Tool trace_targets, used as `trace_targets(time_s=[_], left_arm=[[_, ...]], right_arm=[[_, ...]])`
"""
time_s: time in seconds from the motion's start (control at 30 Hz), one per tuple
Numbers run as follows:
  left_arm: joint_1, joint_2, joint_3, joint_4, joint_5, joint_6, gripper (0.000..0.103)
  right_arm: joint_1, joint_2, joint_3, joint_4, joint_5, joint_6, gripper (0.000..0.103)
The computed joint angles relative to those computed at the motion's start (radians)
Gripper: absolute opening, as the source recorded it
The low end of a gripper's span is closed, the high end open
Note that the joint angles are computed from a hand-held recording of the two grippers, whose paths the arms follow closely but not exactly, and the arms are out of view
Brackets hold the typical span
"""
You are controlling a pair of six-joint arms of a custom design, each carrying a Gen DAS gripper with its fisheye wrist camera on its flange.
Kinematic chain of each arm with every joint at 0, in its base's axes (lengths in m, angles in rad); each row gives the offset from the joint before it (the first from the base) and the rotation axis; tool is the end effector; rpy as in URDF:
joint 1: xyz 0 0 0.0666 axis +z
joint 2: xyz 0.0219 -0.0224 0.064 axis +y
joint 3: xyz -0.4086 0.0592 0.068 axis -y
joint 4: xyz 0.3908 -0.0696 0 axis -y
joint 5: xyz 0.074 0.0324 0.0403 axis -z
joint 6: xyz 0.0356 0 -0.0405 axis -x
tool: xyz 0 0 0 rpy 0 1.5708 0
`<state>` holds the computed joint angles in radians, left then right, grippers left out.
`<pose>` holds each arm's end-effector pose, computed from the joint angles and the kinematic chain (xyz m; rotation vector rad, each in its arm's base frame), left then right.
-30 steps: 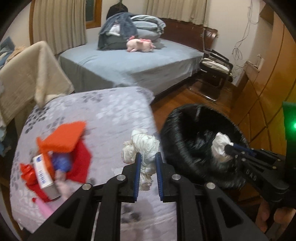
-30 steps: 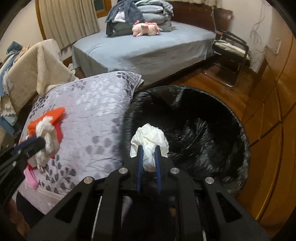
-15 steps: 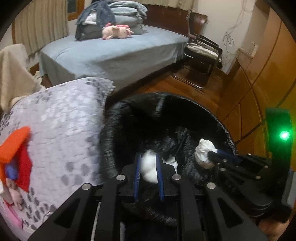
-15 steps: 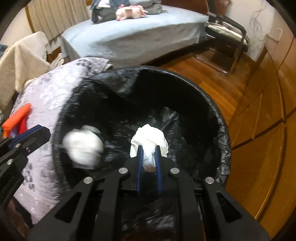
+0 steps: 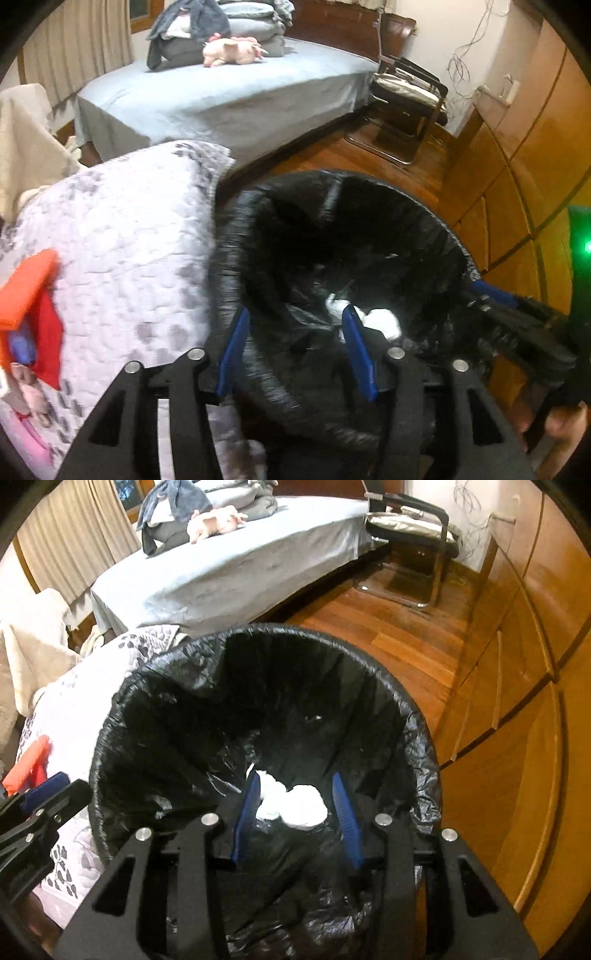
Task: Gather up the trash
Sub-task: 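Carry both white tissues over the black trash bin and open both tools, then move both tools back over the items on the bed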
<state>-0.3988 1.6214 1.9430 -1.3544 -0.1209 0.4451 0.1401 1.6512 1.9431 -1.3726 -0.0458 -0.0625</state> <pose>0.4965 -0.2050 0.5648 -0.1035 2.5970 -0.1499 0.5426 0.0778 0.5481 -0.1182 2.6531 0.1277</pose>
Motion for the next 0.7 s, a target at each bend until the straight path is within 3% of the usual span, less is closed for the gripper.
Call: trace_targets(time_s=[0.13,0.27,0.37,0.57,0.7], left_arm=[[0.035,-0.075,-0.065,0.008,-0.038,-0.022,0.065],[0.091,-0.174,-0.159,0.015,-0.042,-0.033,0.066],[0.151,-0.274,-0.252,0.019,-0.055,-0.064,0.069],[0.291,-0.420,-0.372,0.001,-0.061,-0.115,0.073],[0.442,-0.511,-0.441,-0.008,-0.050,-0.171,0.074]], right_arm=[[0.034,-0.024,0.013,-0.009,0.034,0.002,0.046],[0.080,-0.071,-0.027,-0.014,-0.014,-0.045,0.048],[0.160,-0.114,-0.071,-0.002,0.015,-0.040,0.048],[0.344,-0.143,-0.101,0.015,-0.021,-0.092,0.048],[0.470,-0.126,-0.078,0.036,-0.025,-0.110,0.048]])
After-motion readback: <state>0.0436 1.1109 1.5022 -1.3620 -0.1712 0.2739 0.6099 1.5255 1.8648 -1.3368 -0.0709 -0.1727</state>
